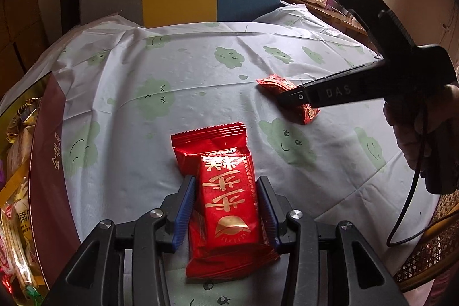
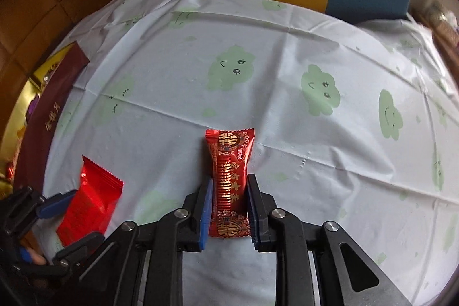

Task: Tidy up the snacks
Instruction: 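Grasp the small red-gold bar with the right gripper while the left gripper holds the red packet, then carry the red rectangular packet into the gold tray and open the left gripper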

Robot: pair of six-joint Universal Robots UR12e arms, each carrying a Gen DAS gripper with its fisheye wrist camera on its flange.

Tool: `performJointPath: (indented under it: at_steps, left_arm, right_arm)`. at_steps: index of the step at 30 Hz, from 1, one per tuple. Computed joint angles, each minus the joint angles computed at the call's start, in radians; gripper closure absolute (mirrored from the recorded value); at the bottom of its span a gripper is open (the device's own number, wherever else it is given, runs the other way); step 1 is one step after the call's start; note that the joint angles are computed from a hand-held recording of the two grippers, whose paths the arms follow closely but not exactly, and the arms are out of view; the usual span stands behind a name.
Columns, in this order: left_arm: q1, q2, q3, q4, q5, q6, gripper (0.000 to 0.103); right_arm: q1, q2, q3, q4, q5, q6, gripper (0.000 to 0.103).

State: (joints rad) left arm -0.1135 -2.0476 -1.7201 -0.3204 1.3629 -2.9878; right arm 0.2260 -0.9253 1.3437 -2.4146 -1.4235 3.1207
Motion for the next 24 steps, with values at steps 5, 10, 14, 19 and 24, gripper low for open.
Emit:
performJointPath:
  at_steps: [5,10,14,19,24]
  left_arm:
    - [-0.007,0.0,-0.002,0.011,0.024,0.0,0.059]
    - [-0.009,0.0,-0.004,0.015,0.038,-0.01,0.059]
    - [-0.016,0.003,-0.008,0.024,0.06,-0.011,0.061]
    - [-0.018,0.011,-0.007,0.003,0.078,-0.01,0.062]
    - [-0.013,0.032,-0.024,0.018,0.075,-0.01,0.062]
  right_arm:
    - [0.001,-0.003,0.012,-0.017,-0.009,-0.012,0.079]
    - [0.011,-0.001,0.018,-0.034,-0.034,-0.026,0.079]
    - [0.015,-0.002,0.023,-0.044,-0.048,-0.04,0.079]
    - [0.014,-0.002,0.024,-0.048,-0.049,-0.042,0.079]
    - [0.017,-0.002,0.026,-0.06,-0.06,-0.051,0.079]
